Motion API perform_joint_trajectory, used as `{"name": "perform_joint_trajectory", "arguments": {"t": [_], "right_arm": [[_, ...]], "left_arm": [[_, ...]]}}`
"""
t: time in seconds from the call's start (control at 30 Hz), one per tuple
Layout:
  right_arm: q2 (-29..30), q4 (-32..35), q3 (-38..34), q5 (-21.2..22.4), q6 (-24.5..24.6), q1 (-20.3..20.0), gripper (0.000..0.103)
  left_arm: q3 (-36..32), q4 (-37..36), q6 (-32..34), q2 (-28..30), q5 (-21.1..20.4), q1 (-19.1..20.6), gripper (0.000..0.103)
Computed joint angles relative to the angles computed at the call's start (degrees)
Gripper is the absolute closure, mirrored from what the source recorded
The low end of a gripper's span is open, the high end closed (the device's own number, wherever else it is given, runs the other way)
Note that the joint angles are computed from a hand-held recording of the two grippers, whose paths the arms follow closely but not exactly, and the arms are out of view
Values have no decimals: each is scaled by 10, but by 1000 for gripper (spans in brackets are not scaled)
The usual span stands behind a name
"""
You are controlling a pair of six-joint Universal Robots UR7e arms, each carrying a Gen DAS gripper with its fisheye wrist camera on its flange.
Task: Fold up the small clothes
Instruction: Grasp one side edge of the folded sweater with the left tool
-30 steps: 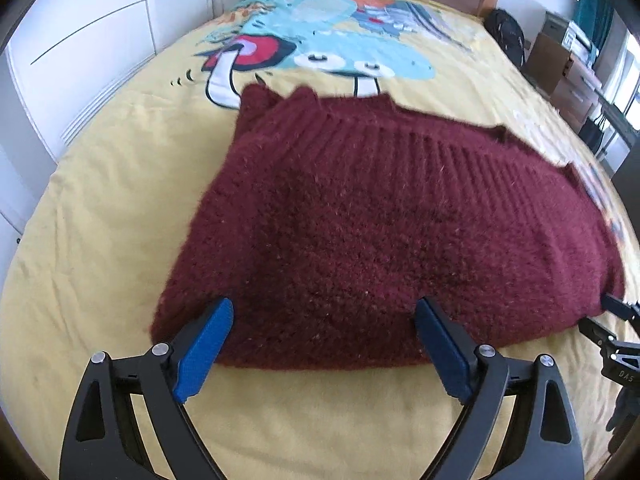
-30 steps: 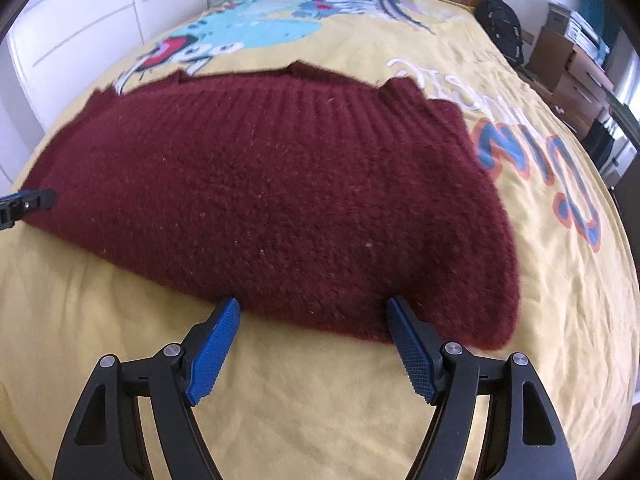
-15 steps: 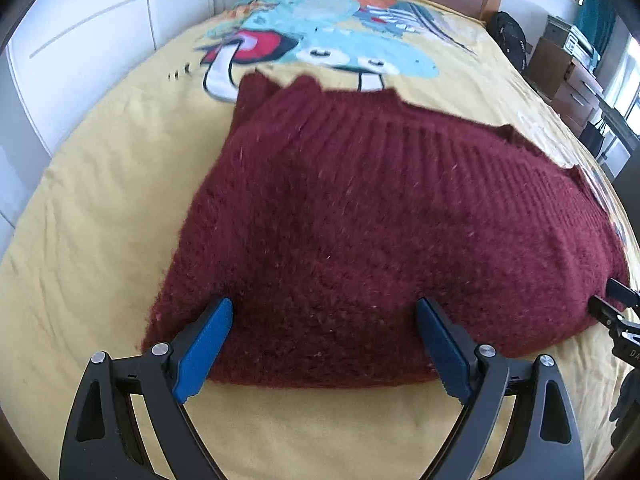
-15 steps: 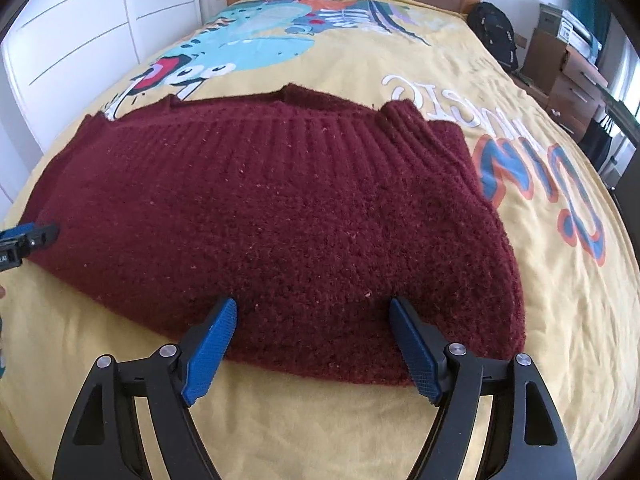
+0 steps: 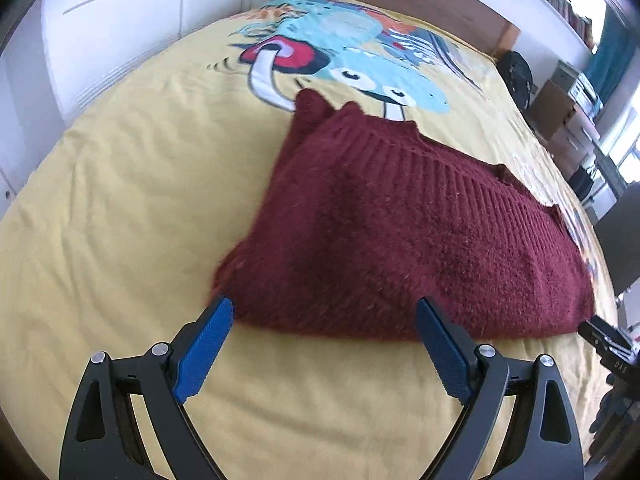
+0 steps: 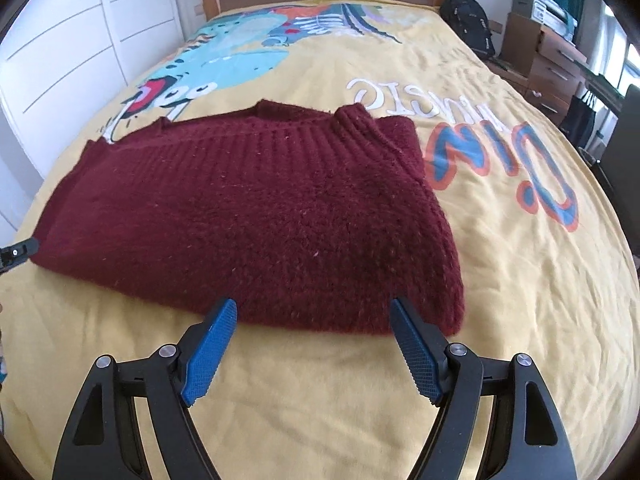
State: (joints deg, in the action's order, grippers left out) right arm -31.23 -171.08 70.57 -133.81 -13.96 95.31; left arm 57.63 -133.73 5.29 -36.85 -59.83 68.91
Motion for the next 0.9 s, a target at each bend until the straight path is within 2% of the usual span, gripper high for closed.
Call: {"name": "perform_joint_trajectory", "arguments": {"t": [0.1, 0.2, 0.37, 0.57, 0.77, 0.9], "right_arm": [[-10, -10, 23, 0, 6, 5, 23], [-14, -16, 36, -2, 13, 11, 23], [-15, -17, 45, -6, 11, 19, 23], [-9, -15, 37, -14, 1, 22, 23], [5, 9, 18, -8, 10, 16, 23], [13, 16, 4, -5, 2, 15, 23]], "left_arm": [[19, 3, -16, -16, -6, 4, 13], [32, 10, -39, -29, -30, 10, 13], [24, 12, -53, -28, -60, 18, 13], [-51, 53, -49, 4, -59, 27, 13], [-120, 118, -56, 36, -94, 42, 13], [-224, 196, -57, 88, -120, 51, 13]]}}
